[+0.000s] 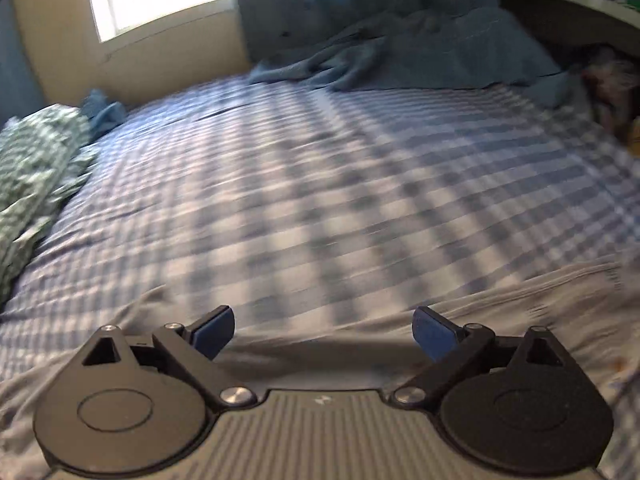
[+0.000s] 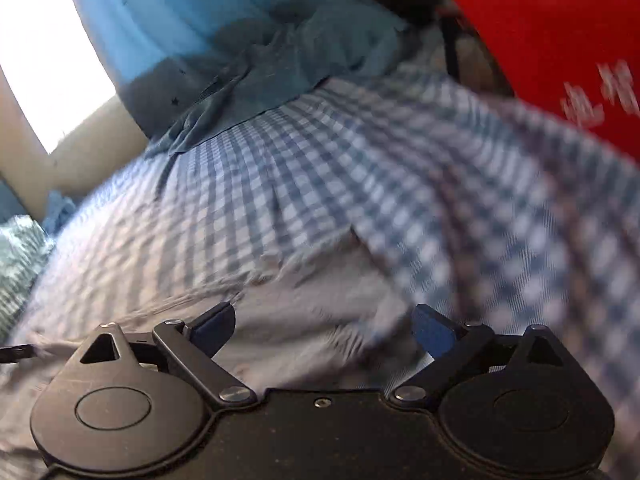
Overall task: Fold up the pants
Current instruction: 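Grasp the folded pants corner with the right gripper and lift it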
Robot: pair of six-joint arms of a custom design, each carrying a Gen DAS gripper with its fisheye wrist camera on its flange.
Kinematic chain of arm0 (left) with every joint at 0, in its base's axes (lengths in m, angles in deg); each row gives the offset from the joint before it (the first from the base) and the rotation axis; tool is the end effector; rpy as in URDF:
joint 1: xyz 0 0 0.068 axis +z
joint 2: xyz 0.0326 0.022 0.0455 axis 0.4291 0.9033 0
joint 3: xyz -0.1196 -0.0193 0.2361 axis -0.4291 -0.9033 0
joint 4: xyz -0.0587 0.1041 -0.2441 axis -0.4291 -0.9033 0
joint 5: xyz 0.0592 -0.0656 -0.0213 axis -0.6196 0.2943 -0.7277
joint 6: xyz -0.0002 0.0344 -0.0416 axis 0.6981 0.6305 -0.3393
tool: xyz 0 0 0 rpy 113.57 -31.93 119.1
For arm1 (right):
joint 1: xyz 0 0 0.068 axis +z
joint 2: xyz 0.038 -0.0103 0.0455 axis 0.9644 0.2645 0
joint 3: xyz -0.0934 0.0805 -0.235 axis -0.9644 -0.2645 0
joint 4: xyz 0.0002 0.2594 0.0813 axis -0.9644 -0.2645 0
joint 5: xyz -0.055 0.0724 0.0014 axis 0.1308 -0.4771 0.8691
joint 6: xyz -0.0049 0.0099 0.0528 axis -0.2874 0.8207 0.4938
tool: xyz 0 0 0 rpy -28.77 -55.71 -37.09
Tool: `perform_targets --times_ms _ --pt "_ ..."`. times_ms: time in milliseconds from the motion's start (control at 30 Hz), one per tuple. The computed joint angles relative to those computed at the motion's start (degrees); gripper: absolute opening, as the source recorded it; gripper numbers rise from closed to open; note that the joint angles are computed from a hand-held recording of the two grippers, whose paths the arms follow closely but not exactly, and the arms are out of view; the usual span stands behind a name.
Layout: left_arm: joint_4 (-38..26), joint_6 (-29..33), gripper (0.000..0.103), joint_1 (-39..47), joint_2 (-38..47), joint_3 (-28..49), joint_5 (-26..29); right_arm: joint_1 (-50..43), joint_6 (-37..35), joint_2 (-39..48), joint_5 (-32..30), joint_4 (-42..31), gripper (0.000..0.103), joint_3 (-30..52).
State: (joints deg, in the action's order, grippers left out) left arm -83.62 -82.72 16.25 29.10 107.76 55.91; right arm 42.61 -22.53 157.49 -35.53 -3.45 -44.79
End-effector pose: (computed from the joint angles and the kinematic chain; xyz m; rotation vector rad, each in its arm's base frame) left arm 0.3368 -0.0514 0.1427 0.2024 2.4017 0.0371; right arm 0.2511 -0.1348 0.1140 0.4021 2.3507 0.4331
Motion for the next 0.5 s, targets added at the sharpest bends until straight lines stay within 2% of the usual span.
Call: perform_targets --times_ms 100,200,267,300,367,500 --pt "-3.8 1.75 0.098 -8.51 8.14 11.67 7.53 -1.62 6.15 0.44 -4.58 0.17 0.08 -3.21" --pt "-12.44 7.06 0.099 -15.11 20.13 27.92 12.93 -2.93 16.24 2.3 -6.01 8.38 0.074 -6.19" --pt "-18.29 11.43 0.099 -20.05 28.49 38.64 13.18 -2.25 21.74 3.56 -3.95 11.82 0.066 -5.92" --pt "-19.9 13.77 0.099 -22.33 32.29 43.01 11.53 -2.24 24.28 4.24 -1.84 12.33 0.056 -5.01" --pt "-21.67 15.76 0.099 -24.91 38.54 50.09 8.43 -2.46 29.9 6.27 1.15 14.29 0.042 -3.92" --pt "-25.76 11.99 0.098 -26.49 46.24 59.51 8.57 -3.44 39.66 9.83 1.73 18.6 0.041 -2.89"
